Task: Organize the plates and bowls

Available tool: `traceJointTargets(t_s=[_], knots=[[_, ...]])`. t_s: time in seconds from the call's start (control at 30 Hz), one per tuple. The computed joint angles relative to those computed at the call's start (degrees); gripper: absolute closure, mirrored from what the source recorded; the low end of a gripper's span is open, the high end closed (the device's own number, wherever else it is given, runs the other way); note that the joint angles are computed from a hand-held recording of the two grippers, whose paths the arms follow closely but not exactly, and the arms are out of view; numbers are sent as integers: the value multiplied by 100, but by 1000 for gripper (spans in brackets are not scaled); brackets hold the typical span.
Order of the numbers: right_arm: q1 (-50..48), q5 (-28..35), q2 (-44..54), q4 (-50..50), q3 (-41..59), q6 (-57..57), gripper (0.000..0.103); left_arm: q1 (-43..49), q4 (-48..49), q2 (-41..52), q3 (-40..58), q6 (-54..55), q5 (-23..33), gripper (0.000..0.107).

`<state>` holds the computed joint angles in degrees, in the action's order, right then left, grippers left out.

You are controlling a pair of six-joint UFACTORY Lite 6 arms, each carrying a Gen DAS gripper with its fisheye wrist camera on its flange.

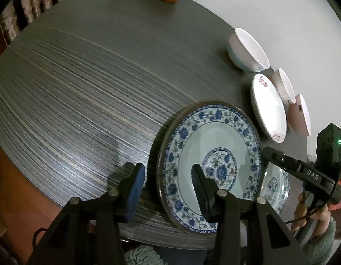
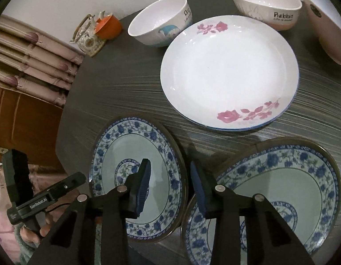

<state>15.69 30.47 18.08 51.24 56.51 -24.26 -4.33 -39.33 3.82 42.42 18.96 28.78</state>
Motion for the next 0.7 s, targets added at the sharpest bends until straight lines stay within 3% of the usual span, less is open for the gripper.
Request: traceJointTargets(t_s=[0.7], knots=[[46, 88, 742, 3, 564, -188, 82, -7, -433, 413, 35, 601, -53, 86]])
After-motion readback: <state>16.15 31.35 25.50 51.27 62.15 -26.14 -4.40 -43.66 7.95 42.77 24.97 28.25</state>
